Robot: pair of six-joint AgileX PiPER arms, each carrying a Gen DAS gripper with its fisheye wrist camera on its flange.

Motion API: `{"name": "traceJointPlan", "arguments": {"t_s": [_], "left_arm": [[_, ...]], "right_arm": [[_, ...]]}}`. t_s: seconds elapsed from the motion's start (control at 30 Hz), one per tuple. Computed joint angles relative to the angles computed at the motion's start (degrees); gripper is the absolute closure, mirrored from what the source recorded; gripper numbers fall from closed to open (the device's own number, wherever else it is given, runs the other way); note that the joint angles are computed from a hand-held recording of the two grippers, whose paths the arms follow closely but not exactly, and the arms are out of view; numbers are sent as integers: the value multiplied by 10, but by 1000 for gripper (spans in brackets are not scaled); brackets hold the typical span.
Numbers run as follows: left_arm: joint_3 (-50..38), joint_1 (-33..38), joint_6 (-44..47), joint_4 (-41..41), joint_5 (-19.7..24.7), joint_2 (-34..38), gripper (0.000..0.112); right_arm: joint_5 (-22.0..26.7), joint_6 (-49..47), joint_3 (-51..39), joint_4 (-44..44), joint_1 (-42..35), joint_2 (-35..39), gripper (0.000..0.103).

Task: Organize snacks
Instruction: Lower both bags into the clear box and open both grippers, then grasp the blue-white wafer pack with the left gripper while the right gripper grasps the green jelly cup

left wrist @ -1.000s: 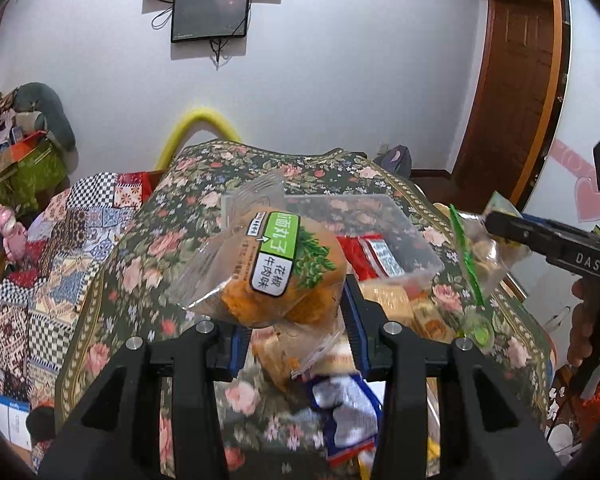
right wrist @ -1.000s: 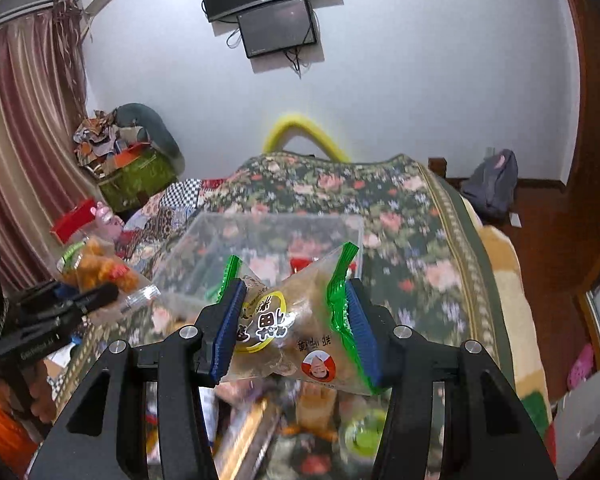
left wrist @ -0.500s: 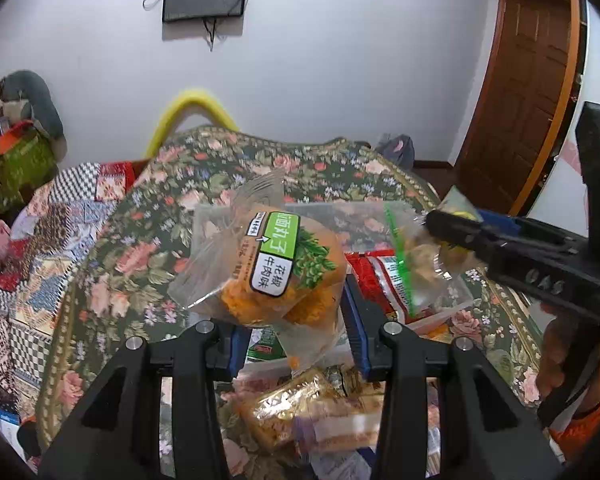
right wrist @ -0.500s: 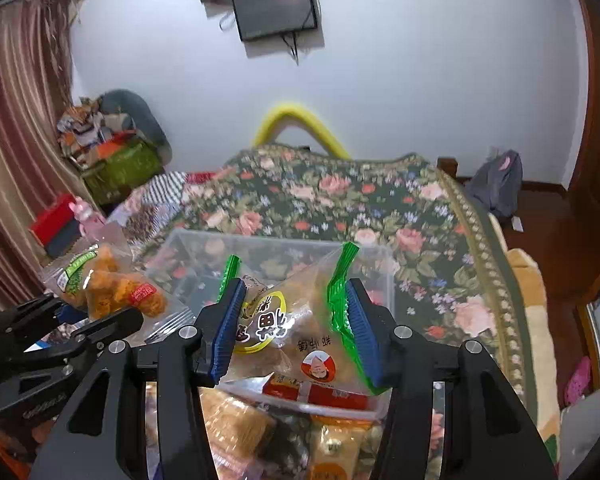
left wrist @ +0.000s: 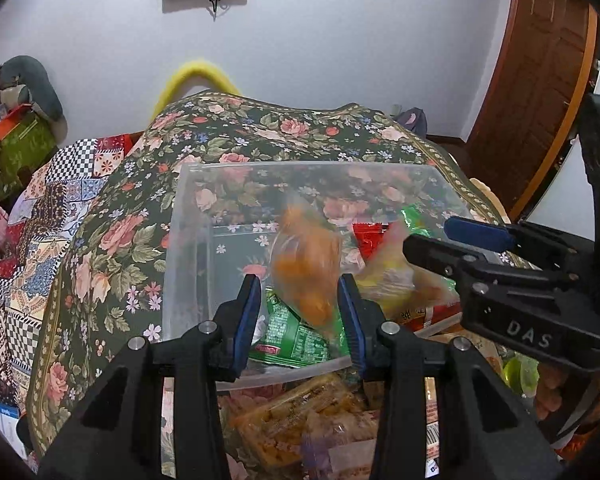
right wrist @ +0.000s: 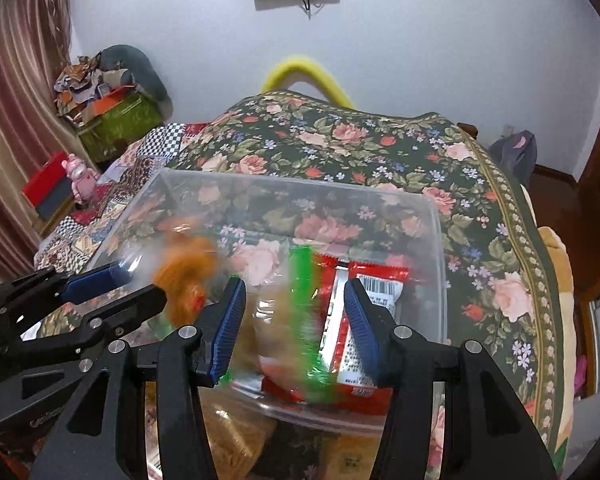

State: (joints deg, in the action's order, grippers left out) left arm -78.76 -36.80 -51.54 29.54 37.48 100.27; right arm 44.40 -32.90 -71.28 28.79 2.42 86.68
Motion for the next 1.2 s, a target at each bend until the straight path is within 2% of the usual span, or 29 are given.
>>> {"name": "traceJointPlan", "arguments": {"t_s": [0.17, 0.37, 0.57, 0.63, 0.67, 0.7, 0.87, 0.97, 1.2], "left_arm": [[14, -7, 4, -5, 5, -28, 73], [47, -33, -3, 3, 24, -83, 71], [87, -74, -29, 8, 48, -135, 59], [101, -93, -49, 16, 60, -147, 51], [105, -103, -61, 21, 69, -149, 42], [109, -110, -72, 26, 73, -151, 40], [135, -150, -115, 34, 87, -156, 38], [149, -165, -134, 24, 80, -152, 34], [158, -189, -157, 12, 65, -119, 34]], "right_arm": [[10, -7, 1, -7, -5, -20, 51], [43, -70, 23, 43, -56, -74, 49], [101, -138, 48, 97, -137, -126, 46], [118, -159, 60, 106, -165, -143, 46], [123, -166, 65, 109, -175, -148, 46], [129, -176, 72, 112, -187, -155, 45], [166, -225, 108, 120, -255, -176, 44], [185, -257, 133, 123, -298, -183, 42], [182, -307, 190, 103, -351, -178, 39]]}}
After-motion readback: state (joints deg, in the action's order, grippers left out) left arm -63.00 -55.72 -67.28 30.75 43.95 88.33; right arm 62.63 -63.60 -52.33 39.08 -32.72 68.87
